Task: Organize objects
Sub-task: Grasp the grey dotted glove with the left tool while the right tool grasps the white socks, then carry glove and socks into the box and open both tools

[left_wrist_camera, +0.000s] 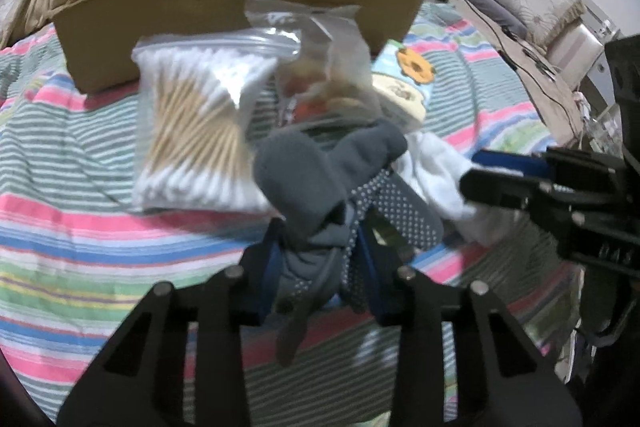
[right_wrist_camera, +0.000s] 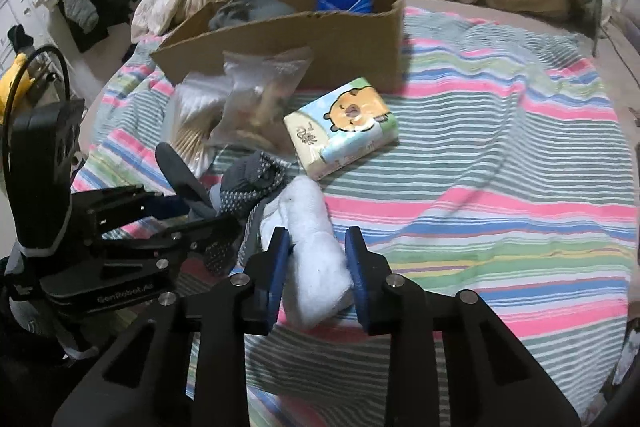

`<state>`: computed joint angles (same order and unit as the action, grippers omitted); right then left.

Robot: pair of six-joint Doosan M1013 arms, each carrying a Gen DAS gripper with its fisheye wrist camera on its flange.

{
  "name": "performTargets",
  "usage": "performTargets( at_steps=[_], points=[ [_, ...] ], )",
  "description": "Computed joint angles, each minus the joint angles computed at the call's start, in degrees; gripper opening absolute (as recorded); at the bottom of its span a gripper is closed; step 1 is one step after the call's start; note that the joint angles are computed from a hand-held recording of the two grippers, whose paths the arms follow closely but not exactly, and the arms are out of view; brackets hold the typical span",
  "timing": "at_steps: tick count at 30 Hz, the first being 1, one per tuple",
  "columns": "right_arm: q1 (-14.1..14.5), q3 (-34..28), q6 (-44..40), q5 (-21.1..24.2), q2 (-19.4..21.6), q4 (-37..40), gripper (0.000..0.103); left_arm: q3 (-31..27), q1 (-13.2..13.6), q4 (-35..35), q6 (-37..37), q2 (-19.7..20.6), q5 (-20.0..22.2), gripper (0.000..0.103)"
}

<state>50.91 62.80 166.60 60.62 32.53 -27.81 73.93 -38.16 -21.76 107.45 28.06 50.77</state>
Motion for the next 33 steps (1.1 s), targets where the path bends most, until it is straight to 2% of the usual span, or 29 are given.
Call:
performTargets(
  at_steps=[5, 14, 15, 18, 19, 22, 24, 25, 26, 33],
  points=[
    [0.1, -0.8, 1.4, 1.4, 0.2, -1.9, 0.024, 0.6, 0.7, -1.7, 0.4, -0.7, 0.1, 0.034],
    [0.4, -0.4, 1.4, 4.3, -0.2, -2.3, 0.025, 3.4, 2.5, -4.0, 2.0, -3.9, -1.1, 0.033],
    [0.4, -0.2, 1.3, 3.9, 0.0, -2.0, 0.026, 3.6, 2.6, -4.2, 2.2, -4.2, -1.2, 0.033],
    [-0.1, -0.2, 1.7, 3.6, 0.7, -0.4, 0.052, 4.2, 2.8, -4.3, 2.3, -4.8, -1.6, 0.033],
    [-0.2, -0.3, 1.5, 3.6, 0.9, -0.1, 0.056, 3.9, 2.3, -4.1, 1.6, -4.6, -1.9, 0.033],
    [-0.1, -0.7, 0.8, 4.0, 1.4, 0.1, 0.060, 4.0, 2.5, -4.8, 1.6, -4.8, -1.9, 0.032],
    [-0.2, 0.1, 1.3, 2.7, 0.8, 0.3, 0.051, 4.1, 2.5, -5.1, 1.6, -5.1, -2.1, 0.032],
    [-0.2, 0.4, 1.7, 2.0, 0.5, 0.3, 0.039, 4.2, 2.7, -5.4, 1.8, -5.3, -2.3, 0.032],
    [-0.2, 0.7, 2.2, 1.4, 0.2, 0.0, 0.034, 4.3, 2.9, -5.7, 2.0, -5.5, -2.3, 0.032],
    [0.6, -1.2, 2.4, 2.6, -0.1, -3.3, 0.031, 4.5, 3.8, -8.1, 3.6, -6.3, -2.8, 0.030]
  ],
)
